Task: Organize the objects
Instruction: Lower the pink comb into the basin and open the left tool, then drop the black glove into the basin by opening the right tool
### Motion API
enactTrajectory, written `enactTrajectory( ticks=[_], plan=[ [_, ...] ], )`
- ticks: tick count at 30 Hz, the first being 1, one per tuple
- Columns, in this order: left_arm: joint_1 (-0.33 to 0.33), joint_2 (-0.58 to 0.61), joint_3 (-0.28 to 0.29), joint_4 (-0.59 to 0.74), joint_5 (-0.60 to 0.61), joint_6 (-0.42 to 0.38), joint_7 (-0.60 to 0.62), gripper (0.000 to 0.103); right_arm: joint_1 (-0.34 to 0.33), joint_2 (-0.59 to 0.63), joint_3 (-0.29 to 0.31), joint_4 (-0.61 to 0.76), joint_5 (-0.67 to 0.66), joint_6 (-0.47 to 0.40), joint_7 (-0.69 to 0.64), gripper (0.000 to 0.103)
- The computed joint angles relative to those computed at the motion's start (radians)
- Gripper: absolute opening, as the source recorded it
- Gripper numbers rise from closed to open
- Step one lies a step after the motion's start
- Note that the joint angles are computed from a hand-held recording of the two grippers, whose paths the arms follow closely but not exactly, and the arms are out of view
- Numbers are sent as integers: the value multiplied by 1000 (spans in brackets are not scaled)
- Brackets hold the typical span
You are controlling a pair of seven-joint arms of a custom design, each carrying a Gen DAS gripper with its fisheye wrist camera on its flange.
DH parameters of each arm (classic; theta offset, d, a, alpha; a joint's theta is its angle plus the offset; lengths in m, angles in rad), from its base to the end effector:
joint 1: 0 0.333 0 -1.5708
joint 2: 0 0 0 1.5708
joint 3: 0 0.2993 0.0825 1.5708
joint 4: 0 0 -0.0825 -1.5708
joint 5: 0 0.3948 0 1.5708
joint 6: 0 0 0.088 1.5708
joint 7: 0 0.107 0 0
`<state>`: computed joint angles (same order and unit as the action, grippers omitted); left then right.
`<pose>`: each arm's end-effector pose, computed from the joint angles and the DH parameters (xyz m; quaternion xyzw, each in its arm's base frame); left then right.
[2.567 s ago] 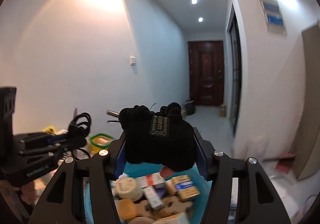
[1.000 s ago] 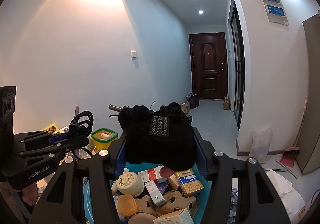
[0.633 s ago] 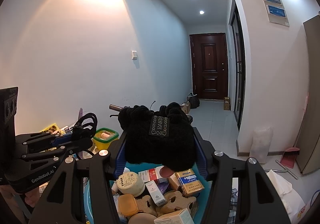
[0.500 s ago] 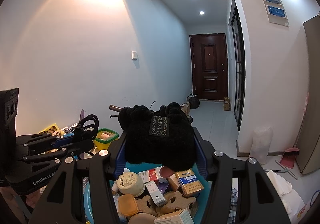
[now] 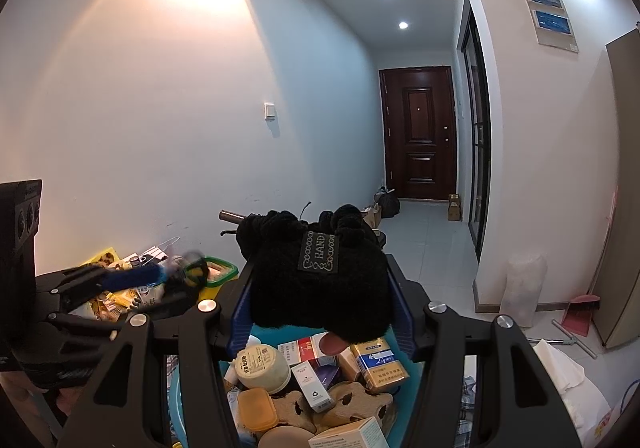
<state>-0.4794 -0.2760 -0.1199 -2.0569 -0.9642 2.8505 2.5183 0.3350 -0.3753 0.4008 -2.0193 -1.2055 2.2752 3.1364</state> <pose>0.4605 -0.2706 0.6453 -0.3181 0.7637 -0.5299 0.1863 0.3717 0.3521 0.6624 -0.4856 0.6160 -0.4623 0.4135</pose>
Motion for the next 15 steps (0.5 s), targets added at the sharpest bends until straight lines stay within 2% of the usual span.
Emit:
enactTrajectory(
  ticks=[3,15],
  plan=[
    [-4,-24,17,-9,-31,-38,20,92,1,0,-1,0,0,0,-2,56],
    [16,-9,-5,10,71,-11,-77,93,4,3,-1,4,0,-4,-3,56]
  ],
)
